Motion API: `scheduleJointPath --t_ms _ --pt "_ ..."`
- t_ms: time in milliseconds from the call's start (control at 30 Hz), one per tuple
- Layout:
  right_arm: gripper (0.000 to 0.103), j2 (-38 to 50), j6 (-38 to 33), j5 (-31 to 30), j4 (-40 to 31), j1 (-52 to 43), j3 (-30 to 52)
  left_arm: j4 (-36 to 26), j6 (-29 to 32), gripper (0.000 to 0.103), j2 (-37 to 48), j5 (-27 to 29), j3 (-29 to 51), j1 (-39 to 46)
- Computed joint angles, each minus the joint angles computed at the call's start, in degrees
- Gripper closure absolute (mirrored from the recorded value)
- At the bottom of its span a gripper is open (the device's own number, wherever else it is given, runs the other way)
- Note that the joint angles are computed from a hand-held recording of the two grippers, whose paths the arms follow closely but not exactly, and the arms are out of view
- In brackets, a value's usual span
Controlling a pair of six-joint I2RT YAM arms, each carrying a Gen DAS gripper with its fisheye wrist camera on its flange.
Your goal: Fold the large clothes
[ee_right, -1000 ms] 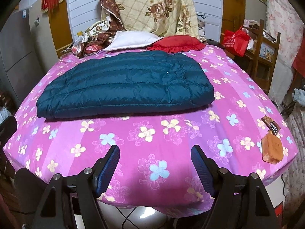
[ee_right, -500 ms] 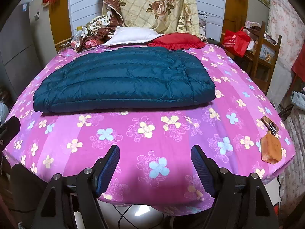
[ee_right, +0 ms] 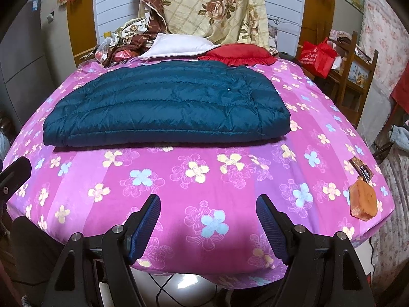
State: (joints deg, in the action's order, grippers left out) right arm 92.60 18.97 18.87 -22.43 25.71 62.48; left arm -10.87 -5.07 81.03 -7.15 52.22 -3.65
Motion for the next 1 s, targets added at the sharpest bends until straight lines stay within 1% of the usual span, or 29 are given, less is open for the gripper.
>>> scheduleJointPath --t_ms 100,200,467,833,1000 --pt "0.028 0.3 0.1 0.2 -0.1 0.2 0.1 0.2 0.1 0.007 0.1 0.2 -0.1 0.1" --pt "0.028 0.7 0.3 0.0 -0.7 0.0 0.4 -1.3 -0.4 0.007 0.8 0.7 0.8 0.1" --pt "0.028 1.1 2.3 0.4 -0.7 -0.6 -0.1 -0.7 -0.2 0.007 1.2 1.4 -0.1 0.6" --pt "0.028 2.2 1.4 2.7 -0.7 1.7 0.6 -0.7 -0.2 0.007 1.4 2.3 -0.1 1.0" --pt "0.028 2.2 1.7 2.7 -0.8 1.6 0.6 -0.9 0.0 0.007 1.6 2.5 -0.1 1.1"
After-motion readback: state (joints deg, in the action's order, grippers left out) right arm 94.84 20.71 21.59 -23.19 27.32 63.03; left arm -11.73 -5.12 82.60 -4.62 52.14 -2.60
